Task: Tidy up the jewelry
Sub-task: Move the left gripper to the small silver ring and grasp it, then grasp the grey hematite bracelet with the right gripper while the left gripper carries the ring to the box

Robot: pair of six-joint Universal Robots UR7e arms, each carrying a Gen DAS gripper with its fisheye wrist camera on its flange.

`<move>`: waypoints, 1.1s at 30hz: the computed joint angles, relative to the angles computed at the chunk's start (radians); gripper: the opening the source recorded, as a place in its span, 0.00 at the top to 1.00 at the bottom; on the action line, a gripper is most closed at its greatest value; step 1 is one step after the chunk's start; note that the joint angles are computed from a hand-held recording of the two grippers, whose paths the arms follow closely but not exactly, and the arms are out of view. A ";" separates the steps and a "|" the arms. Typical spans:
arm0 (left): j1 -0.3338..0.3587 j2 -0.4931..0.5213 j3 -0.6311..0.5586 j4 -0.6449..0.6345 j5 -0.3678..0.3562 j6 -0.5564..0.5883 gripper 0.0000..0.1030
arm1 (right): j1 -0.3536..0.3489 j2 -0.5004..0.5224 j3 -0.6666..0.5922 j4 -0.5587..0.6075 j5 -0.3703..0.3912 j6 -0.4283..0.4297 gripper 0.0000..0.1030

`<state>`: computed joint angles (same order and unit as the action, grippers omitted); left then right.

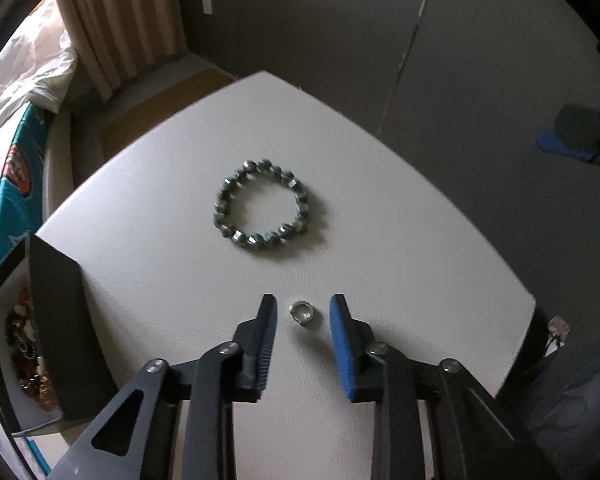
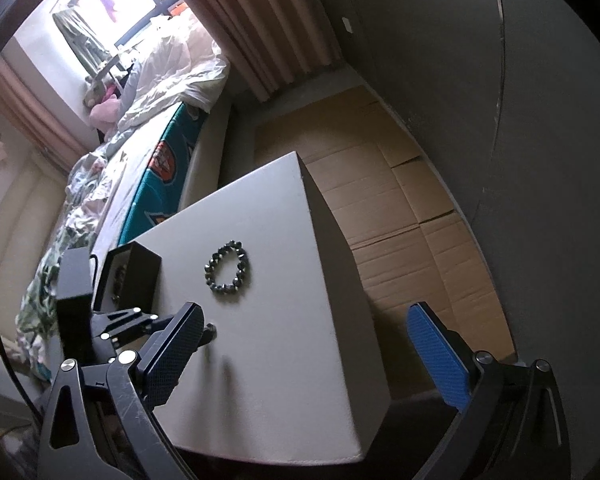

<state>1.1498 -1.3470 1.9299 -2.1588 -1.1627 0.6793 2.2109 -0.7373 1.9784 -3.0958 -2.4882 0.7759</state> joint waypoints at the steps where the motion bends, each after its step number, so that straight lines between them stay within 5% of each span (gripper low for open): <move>1: 0.000 0.006 0.003 -0.001 0.010 -0.003 0.80 | -0.001 0.002 -0.004 0.006 0.001 -0.001 0.01; 3: -0.002 0.004 0.016 -0.026 0.018 0.017 0.87 | -0.004 0.006 -0.013 0.016 0.005 -0.003 0.01; 9: 0.012 0.011 -0.032 -0.013 -0.015 -0.003 0.87 | -0.022 0.038 -0.058 0.017 0.043 -0.044 0.19; 33: 0.099 0.057 -0.292 0.034 -0.098 -0.094 0.87 | -0.108 0.204 -0.312 0.136 0.114 -0.109 0.53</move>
